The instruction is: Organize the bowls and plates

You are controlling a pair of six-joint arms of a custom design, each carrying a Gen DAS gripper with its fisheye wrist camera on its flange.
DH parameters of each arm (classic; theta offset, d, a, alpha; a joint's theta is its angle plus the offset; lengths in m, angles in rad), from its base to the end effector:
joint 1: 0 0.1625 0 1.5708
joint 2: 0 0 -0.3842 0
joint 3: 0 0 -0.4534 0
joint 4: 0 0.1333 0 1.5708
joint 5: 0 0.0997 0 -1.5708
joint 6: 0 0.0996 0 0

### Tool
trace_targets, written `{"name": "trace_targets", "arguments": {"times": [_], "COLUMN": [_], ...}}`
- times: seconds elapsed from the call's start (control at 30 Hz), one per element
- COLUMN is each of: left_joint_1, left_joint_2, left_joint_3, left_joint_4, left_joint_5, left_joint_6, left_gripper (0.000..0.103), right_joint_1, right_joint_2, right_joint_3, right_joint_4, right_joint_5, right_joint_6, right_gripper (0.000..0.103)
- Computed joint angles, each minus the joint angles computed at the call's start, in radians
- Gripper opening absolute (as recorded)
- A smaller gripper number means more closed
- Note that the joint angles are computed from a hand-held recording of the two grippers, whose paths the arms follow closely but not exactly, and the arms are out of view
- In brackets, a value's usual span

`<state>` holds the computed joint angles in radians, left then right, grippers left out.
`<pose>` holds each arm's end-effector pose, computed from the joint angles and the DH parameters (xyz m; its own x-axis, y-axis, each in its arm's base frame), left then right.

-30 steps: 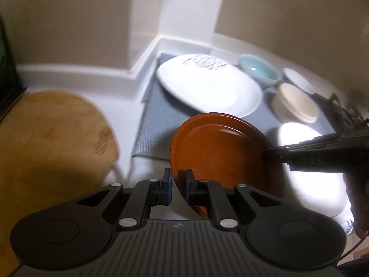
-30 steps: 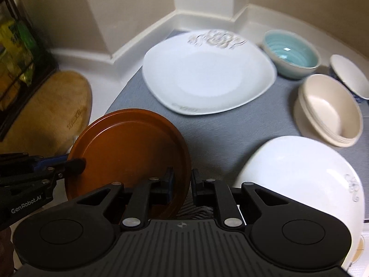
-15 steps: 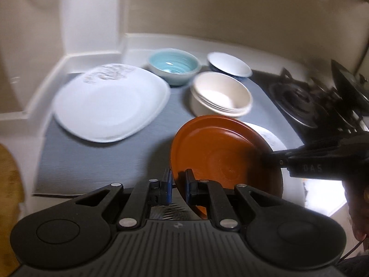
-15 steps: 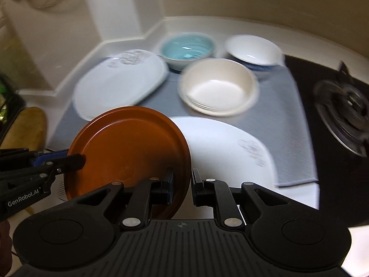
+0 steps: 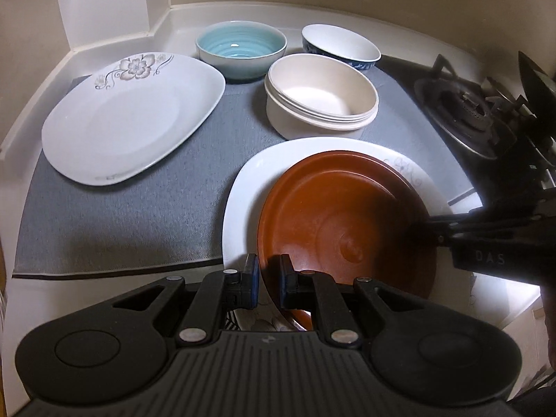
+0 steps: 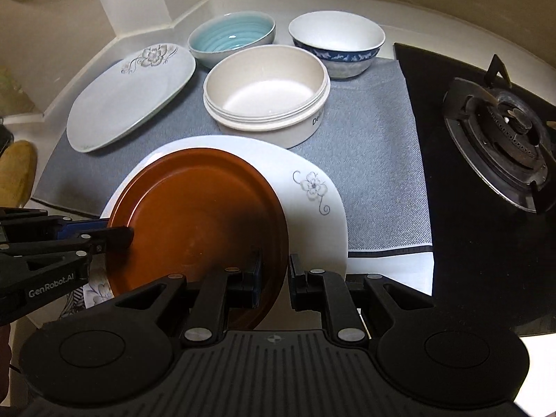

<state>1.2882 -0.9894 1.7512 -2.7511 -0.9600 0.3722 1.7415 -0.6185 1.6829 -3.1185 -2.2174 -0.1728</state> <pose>-0.0021 -0.6901 0.1366 -0.7007 0.3234 -0.6359 0.5471 0.8157 -0.1880 0.1840 -0.6361 -0.0353 -0.7958 -0.0118 0.6054 -0.2916 0.8837 -0.3661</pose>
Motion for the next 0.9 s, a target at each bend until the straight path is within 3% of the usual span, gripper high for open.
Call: {"name": "trace_targets", "arguments": {"times": [0.9], "left_joint_1": [-0.017], "left_joint_2": [-0.002], "left_joint_3": [0.03], "left_joint_4": [-0.054], "left_joint_5": [0.035], "left_joint_6": [-0.011], "left_gripper": [0.015], "right_joint_1": [-0.016], "right_joint_2": [-0.024], "right_joint_3": [0.032], "right_joint_4": [-0.014], "right_joint_5": [0.035], "right_joint_6": [-0.035], "right_gripper": [0.018]}}
